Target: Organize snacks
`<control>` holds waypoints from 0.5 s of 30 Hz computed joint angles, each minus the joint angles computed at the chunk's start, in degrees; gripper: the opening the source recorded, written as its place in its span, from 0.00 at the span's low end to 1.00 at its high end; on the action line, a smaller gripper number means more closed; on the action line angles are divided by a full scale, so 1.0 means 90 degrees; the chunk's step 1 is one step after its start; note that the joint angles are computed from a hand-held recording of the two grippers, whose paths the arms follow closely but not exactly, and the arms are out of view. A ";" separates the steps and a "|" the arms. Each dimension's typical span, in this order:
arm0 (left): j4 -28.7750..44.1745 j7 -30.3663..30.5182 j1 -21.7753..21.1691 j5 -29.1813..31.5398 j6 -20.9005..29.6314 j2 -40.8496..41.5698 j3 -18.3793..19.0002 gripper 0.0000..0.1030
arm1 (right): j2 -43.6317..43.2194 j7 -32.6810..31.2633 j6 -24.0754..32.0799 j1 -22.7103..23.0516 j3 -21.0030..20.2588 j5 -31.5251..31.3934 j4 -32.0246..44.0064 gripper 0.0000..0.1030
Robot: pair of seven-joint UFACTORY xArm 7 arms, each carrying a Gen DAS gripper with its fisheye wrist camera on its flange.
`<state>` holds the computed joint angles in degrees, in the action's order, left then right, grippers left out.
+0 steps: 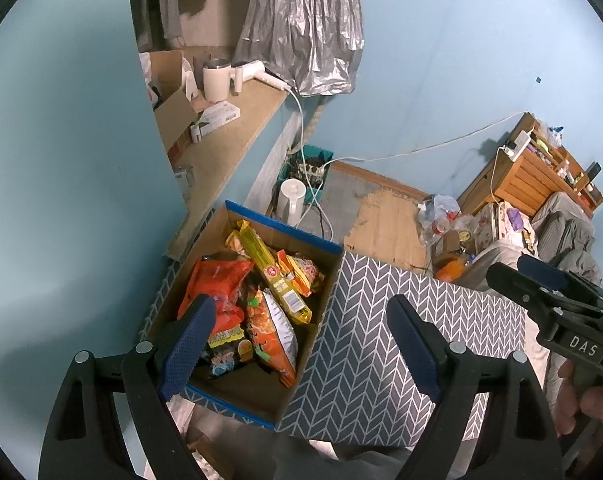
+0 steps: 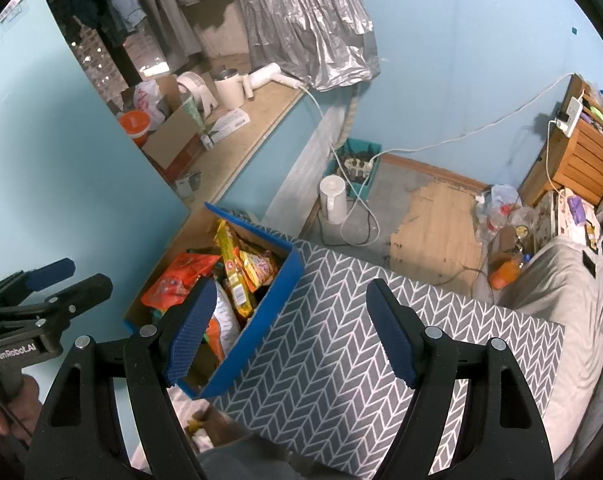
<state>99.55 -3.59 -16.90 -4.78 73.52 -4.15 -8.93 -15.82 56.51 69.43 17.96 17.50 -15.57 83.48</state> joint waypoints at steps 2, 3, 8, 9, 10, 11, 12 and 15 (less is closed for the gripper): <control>0.0005 -0.0009 -0.0011 0.0054 0.0034 0.0027 -0.0014 0.86 | 0.0038 0.0021 0.0031 0.0010 0.0028 -0.0012 0.0050 0.75; -0.0004 -0.0010 -0.0017 0.0054 0.0051 0.0024 -0.0016 0.86 | 0.0029 0.0008 0.0002 0.0009 0.0001 -0.0004 0.0021 0.75; 0.0007 -0.0030 -0.0026 0.0010 0.0075 0.0054 -0.0011 0.86 | 0.0077 0.0053 0.0032 0.0029 0.0018 -0.0022 0.0064 0.75; 0.0007 -0.0030 -0.0027 0.0010 0.0075 0.0054 -0.0010 0.86 | 0.0058 0.0040 0.0016 0.0030 -0.0008 -0.0009 0.0034 0.75; 0.0000 -0.0019 -0.0027 0.0006 0.0066 0.0051 -0.0007 0.86 | 0.0077 0.0067 0.0020 0.0035 0.0005 -0.0009 0.0048 0.75; -0.0009 -0.0004 -0.0029 -0.0011 0.0051 0.0051 -0.0006 0.86 | 0.0104 0.0097 0.0032 0.0042 0.0022 -0.0017 0.0070 0.75; 0.0007 0.0002 -0.0032 -0.0016 0.0052 0.0064 -0.0008 0.86 | 0.0081 0.0073 0.0007 0.0042 -0.0011 -0.0007 0.0026 0.75; 0.0030 0.0027 -0.0052 -0.0029 0.0030 0.0091 -0.0021 0.86 | 0.0140 0.0164 0.0030 0.0070 0.0029 -0.0028 0.0066 0.75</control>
<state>99.81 -3.34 -17.36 -5.04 73.79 -3.33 -9.12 -14.55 57.99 69.70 18.58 17.77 -15.83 84.07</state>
